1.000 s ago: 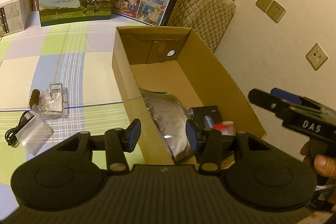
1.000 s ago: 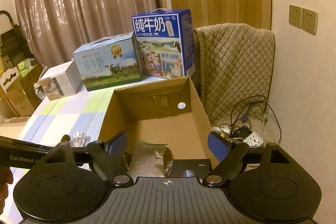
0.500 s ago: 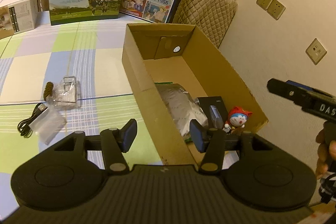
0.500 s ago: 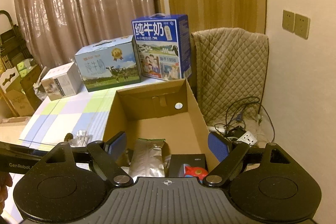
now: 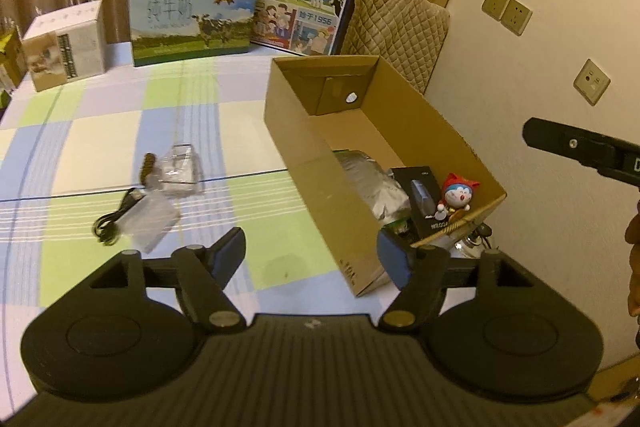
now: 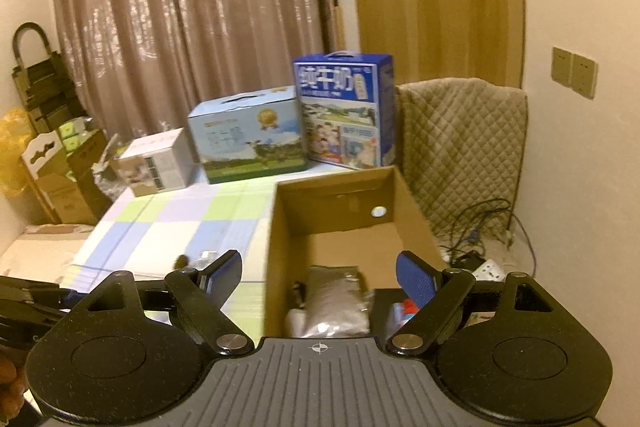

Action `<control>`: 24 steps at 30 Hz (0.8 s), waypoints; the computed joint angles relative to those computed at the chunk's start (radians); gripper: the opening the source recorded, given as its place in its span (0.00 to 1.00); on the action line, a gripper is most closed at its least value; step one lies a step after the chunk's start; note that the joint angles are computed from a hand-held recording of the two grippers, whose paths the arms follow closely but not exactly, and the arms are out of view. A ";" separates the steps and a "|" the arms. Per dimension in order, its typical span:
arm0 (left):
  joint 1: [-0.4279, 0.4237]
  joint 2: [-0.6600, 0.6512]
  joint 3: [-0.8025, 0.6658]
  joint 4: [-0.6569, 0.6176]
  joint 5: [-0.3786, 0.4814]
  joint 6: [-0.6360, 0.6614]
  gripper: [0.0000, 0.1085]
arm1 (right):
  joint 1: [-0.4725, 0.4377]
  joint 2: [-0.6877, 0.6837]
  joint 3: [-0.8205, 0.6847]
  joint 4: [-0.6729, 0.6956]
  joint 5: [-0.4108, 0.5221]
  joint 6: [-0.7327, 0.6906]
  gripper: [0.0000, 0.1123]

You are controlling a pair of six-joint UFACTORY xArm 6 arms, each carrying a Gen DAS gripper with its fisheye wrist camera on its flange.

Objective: Organize objects
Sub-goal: 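Move both open tools back over the cable and white cup on the table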

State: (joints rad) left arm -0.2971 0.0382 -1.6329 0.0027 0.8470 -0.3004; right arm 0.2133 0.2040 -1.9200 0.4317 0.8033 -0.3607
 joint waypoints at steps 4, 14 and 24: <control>0.007 -0.093 0.095 0.039 -0.015 -0.013 0.71 | 0.039 -0.049 0.064 0.007 -0.008 -0.009 0.73; 0.078 -0.296 0.315 0.100 -0.048 0.001 0.87 | 0.128 -0.134 0.209 0.023 -0.040 -0.024 0.73; 0.205 -0.421 0.455 0.130 -0.044 0.017 0.94 | 0.175 -0.151 0.277 0.030 -0.061 -0.002 0.73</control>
